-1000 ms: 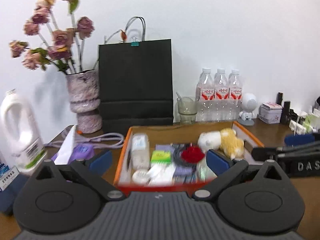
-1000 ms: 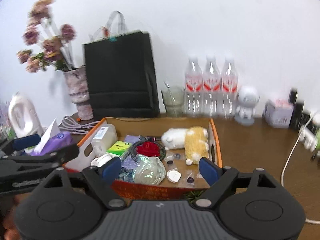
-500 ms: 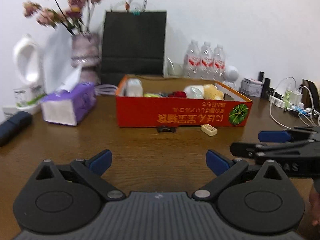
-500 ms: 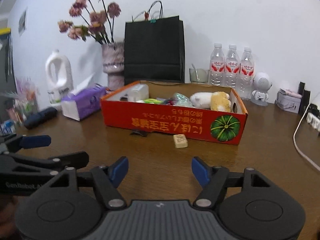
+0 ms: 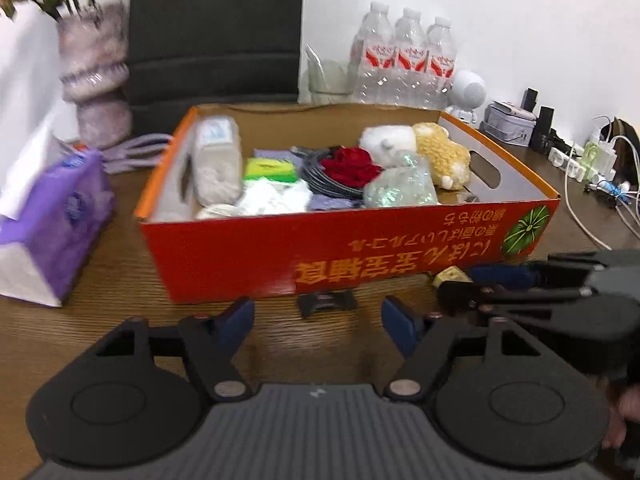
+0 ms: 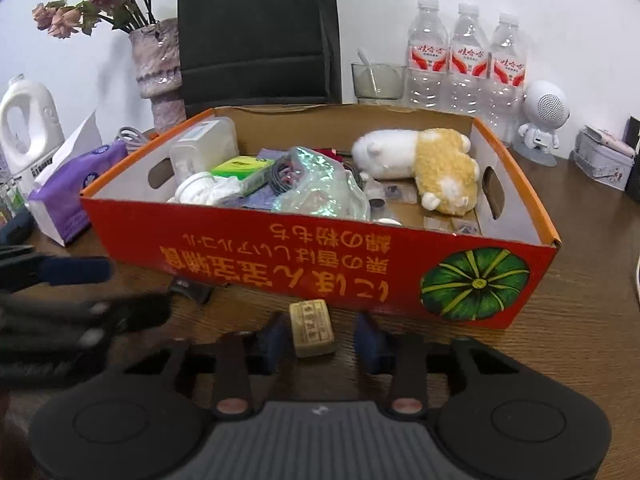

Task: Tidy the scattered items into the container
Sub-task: 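Grasp the yellow soap bar with right tool while left grasps the dark packet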

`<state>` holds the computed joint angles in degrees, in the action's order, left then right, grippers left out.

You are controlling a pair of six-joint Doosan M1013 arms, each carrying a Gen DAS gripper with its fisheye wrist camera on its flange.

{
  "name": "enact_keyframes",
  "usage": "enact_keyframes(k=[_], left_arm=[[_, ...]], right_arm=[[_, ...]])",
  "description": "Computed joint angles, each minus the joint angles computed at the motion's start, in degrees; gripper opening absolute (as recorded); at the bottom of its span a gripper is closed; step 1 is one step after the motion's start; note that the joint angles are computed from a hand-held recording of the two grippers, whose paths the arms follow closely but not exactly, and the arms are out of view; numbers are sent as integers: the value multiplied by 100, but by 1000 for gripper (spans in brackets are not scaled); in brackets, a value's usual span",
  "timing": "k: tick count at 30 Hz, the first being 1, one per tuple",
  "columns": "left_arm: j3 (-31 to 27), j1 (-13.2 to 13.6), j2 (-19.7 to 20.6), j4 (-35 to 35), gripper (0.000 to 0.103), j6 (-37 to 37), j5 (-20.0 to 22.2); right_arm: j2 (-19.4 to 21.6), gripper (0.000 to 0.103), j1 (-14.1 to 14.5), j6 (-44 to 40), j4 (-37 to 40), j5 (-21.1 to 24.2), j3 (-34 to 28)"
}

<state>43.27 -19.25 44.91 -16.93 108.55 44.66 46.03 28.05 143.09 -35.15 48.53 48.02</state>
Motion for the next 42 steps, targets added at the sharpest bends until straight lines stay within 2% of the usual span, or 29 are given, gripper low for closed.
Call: enact_keyframes(k=[1,3,5,6,9,13,14,20,24,30,36,38,41,42], left_arm=[[-34,-16,31,-1,71,86,26],[-74,-92,77,345,68,-9,-36],[-178,-147,148,585,56,-181,-7],[-232,-153,179,594,54,-233,72],[-120,-171,143,653,46,-261,-126],[11,-180,86,579,23,-184,-293],[41,-178,69,551,20,-140,-307],[697,-204,-241,426,18,503,-923],[806,-184,-312,107,18,792,-878],[662,-147,-245,-49,18,753,-680],[672,-150,-264,-26,18,866,-707],[803,-132,-356,-121,17,824,-903],[1443,-116,-755,-195,17,547,-1663],[1813,-116,-975,-227,17,471,-2097]], right_arm=[[4,20,22,13,-120,75,2],[-53,20,15,-37,-19,3,85],[-152,20,-36,-87,208,-232,234],[-196,20,-57,-24,250,-339,315],[-233,20,-87,129,274,-405,378],[-175,20,-36,137,64,-249,295],[-160,20,-26,143,19,-223,275],[-170,20,13,278,-196,-254,331],[-195,20,13,464,-257,-341,393],[-212,20,21,542,-254,-424,429],[-278,20,-6,632,-118,-700,558],[-286,20,6,608,-128,-718,565],[-402,20,96,902,-602,-842,747],[-485,20,156,1186,-948,-879,876]])
